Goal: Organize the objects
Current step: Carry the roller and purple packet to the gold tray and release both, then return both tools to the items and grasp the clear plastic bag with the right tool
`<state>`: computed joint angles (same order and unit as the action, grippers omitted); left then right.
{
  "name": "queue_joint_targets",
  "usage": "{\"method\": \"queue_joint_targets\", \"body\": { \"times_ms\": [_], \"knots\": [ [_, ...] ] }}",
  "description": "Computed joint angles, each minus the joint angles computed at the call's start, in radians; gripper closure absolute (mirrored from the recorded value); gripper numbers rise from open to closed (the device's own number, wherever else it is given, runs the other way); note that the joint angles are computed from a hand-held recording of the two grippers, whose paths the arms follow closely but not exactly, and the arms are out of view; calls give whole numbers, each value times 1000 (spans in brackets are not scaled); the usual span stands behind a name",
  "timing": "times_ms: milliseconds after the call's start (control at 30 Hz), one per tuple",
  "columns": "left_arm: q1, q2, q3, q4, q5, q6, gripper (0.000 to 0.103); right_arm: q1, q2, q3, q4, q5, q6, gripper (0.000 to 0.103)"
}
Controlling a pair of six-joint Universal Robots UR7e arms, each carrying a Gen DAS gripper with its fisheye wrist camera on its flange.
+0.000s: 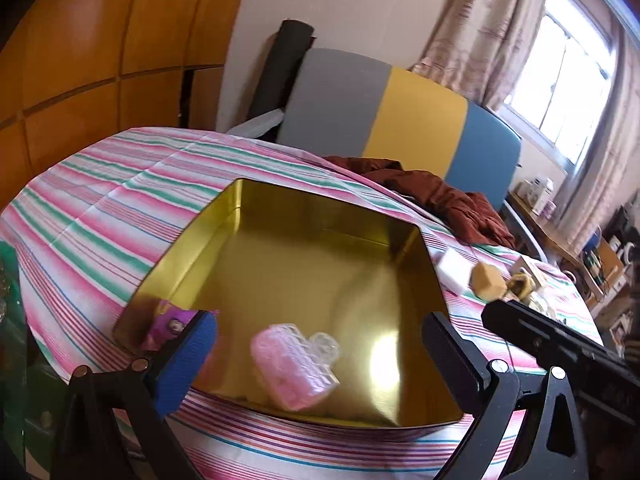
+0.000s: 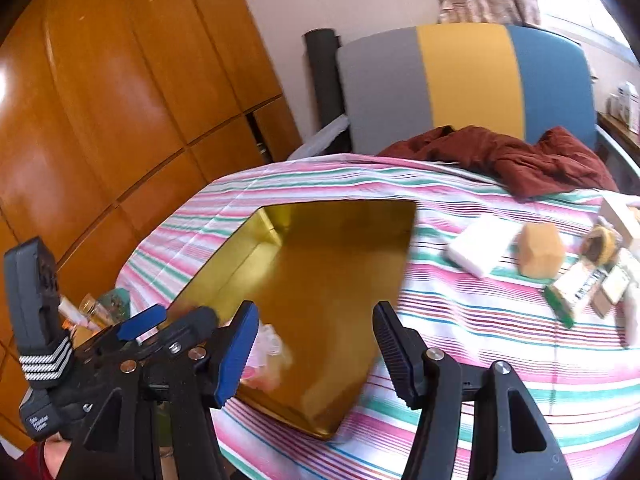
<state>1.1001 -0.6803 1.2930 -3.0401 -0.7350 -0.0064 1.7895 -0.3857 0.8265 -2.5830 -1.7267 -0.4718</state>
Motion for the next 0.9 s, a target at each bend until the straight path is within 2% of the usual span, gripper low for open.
{"method": "queue_joint_targets", "body": {
  "times_ms": [167,333,533,667,900],
  "knots": [
    [-21,29,-13,9,-1,51,0,-19,-41,59,-94,-47,-4,42],
    [-36,49,-28,63,-49,56,0,-55,-86,107,-137,-83,36,42],
    [-66,88,-60,97,-99,115,0,-102,-132,162,-207,-180,7,42],
    [-81,112,-82,146,-141,140,0,-147,-151,180,-235,-253,32,42],
    [-90,162,-141,314,-175,118,0,-207,-162,176,-267,-315,55,42]
  ]
}}
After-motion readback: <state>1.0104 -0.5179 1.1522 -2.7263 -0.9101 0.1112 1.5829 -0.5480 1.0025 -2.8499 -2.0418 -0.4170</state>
